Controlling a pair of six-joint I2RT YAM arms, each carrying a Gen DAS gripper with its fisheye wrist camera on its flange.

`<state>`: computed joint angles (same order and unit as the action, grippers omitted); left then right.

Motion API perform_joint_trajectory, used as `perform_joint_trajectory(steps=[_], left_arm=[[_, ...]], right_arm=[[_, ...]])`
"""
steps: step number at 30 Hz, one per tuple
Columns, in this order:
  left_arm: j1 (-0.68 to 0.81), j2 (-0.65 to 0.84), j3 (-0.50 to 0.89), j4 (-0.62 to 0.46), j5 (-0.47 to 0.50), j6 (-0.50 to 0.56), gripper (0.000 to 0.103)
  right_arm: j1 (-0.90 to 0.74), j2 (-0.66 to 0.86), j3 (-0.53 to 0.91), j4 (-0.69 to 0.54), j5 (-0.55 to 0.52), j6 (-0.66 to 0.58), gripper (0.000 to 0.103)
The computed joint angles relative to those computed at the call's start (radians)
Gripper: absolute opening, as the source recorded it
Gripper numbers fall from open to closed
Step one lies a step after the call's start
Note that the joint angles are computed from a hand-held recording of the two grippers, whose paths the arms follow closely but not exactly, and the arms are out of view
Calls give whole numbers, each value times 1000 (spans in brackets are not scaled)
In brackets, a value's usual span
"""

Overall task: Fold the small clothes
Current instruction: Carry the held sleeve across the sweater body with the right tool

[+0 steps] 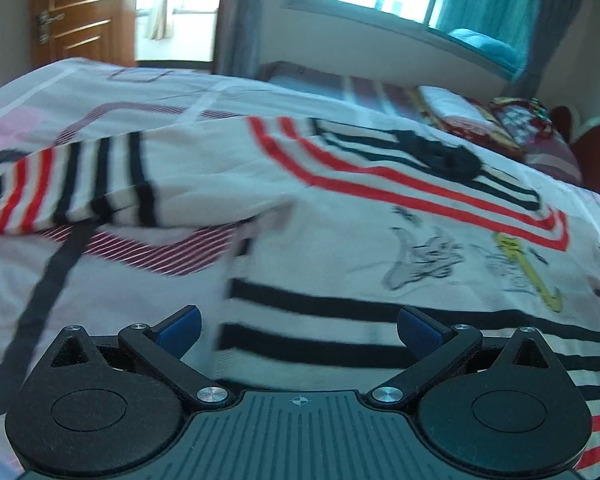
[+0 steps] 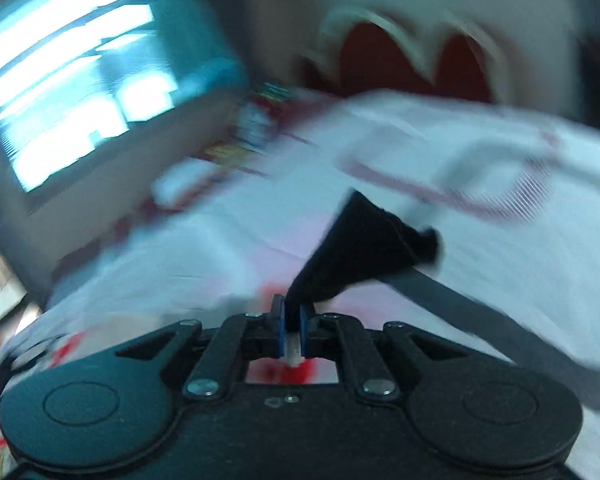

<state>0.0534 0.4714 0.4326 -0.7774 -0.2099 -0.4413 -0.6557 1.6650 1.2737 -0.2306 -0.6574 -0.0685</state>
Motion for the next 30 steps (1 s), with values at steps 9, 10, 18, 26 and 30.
perform_joint_trajectory(steps=[9,10,18,26,30], left_arm=[[489,-113,20,-82,337,249,103],[554,-106,24,-82,385,279,103],[471,75,21,158,518,188,103],[71,735,131,797,556,-4,102],[0,946,252,842,560,9,83]], right_arm=[[480,-318,-211,-189,-61,-236,7],[545,-330,-239,-198,-33,-250,7],[761,-450,-460,-114,28,-284,49],[470,-557,-448,-270,-185,-265,40],[347,-546,-410,-374,-239,-332,40]])
